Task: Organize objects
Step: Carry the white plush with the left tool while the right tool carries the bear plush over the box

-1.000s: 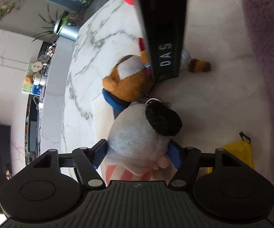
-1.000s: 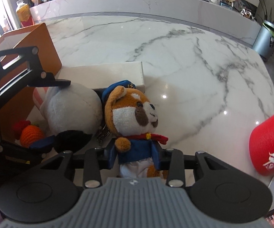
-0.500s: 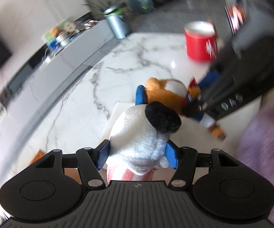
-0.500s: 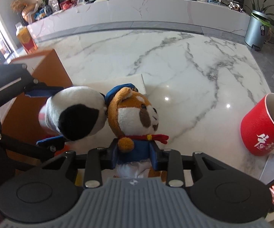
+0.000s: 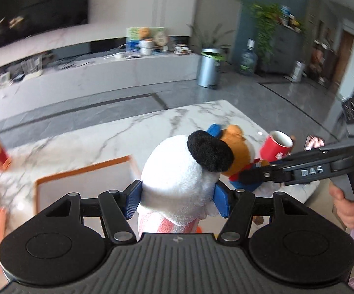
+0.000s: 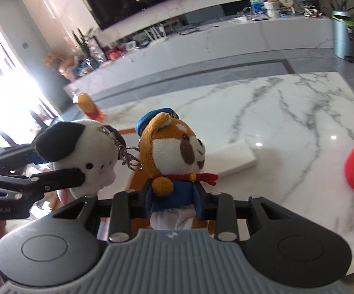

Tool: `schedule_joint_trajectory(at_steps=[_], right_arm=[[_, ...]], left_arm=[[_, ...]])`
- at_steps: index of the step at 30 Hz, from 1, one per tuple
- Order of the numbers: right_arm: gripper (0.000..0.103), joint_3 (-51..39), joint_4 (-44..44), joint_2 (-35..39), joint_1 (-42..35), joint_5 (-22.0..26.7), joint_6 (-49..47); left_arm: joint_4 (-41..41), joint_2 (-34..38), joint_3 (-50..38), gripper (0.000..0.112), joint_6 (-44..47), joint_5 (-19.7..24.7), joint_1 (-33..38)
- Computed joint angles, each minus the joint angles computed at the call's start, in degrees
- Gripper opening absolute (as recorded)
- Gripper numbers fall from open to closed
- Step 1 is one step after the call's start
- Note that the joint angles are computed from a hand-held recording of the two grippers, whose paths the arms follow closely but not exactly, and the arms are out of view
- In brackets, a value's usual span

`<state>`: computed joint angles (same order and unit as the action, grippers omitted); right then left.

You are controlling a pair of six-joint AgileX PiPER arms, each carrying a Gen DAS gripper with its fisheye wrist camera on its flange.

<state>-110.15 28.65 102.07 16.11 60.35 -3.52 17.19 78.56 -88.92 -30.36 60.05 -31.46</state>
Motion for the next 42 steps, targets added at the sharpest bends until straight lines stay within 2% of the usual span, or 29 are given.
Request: schedule_joint_trajectory(at_steps=[4, 9, 15, 18, 23, 25, 29, 36, 39, 42], right_arm=[[0.035, -3.1, 4.4, 1.7, 3.7, 0.4, 2.4], [0.035, -5.6, 10.5, 5.8, 8.6, 0.1, 7.1], [0.035, -6.8, 14.8, 11.6, 14.1, -0.5, 12.7], [0.035, -6.2, 13.9, 13.1, 16.0, -1.4, 14.7], [0.035, -9.6, 11.0, 16.1, 17.2, -0.9, 18.6], [0.035, -9.1, 11.0, 16.3, 16.7, -1.4, 18.4], [0.035, -12.2, 10.3, 18.3, 16.2, -0.6, 19.2], [0.035, -14.2, 10.7, 20.2, 15.1, -0.5, 18.3], [0.035, -14.4, 11.5, 20.7, 14.5, -0.6, 18.0], [0.035, -14.1, 11.6, 20.6, 14.1, -0.5, 17.5]], left_arm=[[-2.7, -4.0, 2.2, 0.071, -4.0, 4.1, 5.3], [-8.2, -8.6, 8.3, 0.071, -5.7, 6.7, 12.8], [-16.5, -12.5, 15.4, 0.071, -2.3, 6.5, 22.5], [-18.2, -11.1, 16.5, 0.071, -0.9, 5.5, 24.0], [-18.6, -10.0, 18.2, 0.071, 0.8, 3.2, 24.7], [-18.6, -12.1, 21.2, 0.071, 2.1, 2.5, 25.4], [-16.4, -10.3, 22.9, 0.071, 1.0, 1.3, 24.3], [-11.1, -8.5, 24.6, 0.072, -3.3, 1.6, 20.0], [-8.3, -7.2, 23.3, 0.073, -6.0, 3.3, 17.3], [-8.9, -4.8, 21.4, 0.074, -5.1, 5.8, 16.8]])
